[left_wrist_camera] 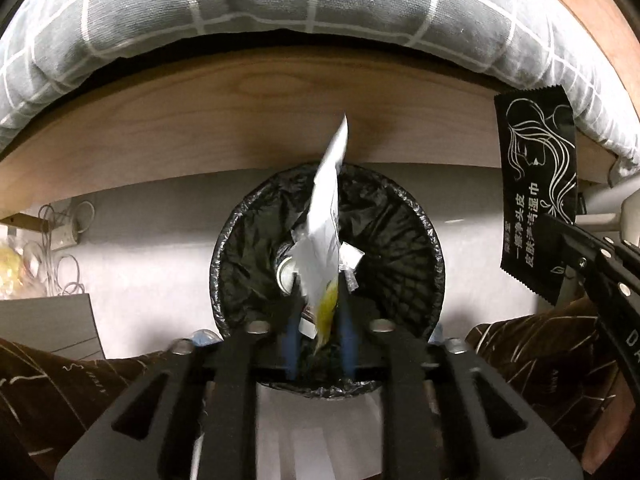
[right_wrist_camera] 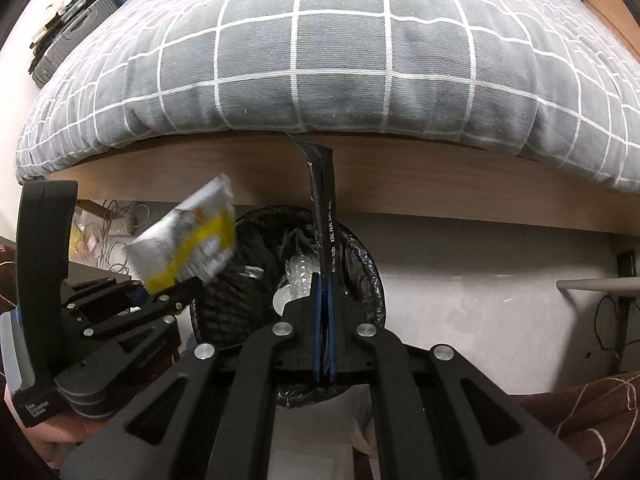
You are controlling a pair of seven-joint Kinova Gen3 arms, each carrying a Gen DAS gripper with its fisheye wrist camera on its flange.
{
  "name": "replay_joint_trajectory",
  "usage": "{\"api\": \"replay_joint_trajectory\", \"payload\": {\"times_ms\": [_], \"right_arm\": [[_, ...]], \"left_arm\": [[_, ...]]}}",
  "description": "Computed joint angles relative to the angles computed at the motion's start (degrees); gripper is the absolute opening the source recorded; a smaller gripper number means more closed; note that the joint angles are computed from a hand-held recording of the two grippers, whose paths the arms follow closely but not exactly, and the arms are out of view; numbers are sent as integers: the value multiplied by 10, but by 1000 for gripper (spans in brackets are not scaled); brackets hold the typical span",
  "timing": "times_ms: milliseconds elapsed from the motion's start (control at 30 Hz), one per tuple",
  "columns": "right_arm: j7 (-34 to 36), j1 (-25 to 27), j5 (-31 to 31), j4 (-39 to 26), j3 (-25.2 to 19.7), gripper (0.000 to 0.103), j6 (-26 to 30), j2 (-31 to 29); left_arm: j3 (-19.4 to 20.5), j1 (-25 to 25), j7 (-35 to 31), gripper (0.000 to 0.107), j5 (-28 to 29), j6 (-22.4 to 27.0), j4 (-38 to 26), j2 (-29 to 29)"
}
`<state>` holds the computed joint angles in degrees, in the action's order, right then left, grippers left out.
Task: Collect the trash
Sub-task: 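Open the left tool to drop the yellow packet into the bin, then open the right tool to drop the black sachet into the bin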
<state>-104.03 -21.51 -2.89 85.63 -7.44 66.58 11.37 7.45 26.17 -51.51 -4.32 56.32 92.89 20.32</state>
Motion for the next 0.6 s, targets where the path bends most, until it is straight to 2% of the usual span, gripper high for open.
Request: {"api": "replay_joint_trajectory", "payload": {"times_ms": [100, 200, 367, 467, 600], "right_arm": [[-1, -2, 2, -2, 0, 2, -1, 2], [5, 3, -4, -1, 1, 2, 1, 0], [16, 6, -23, -5, -3, 2, -7, 2], [30, 13, -58, -11, -7, 2, -5, 8], [44, 14, -91, -23, -13, 2, -5, 15]], "left_arm": [[-2, 5, 12, 55, -6, -4, 5, -7], [-4, 12, 21, 65, -22, 2, 6, -13], [-6, 9, 37, 80, -37, 2, 22, -36], [-10, 2, 57, 90, -49, 1, 40, -61], [-11, -11, 80, 94, -69, 1, 62, -95]]}}
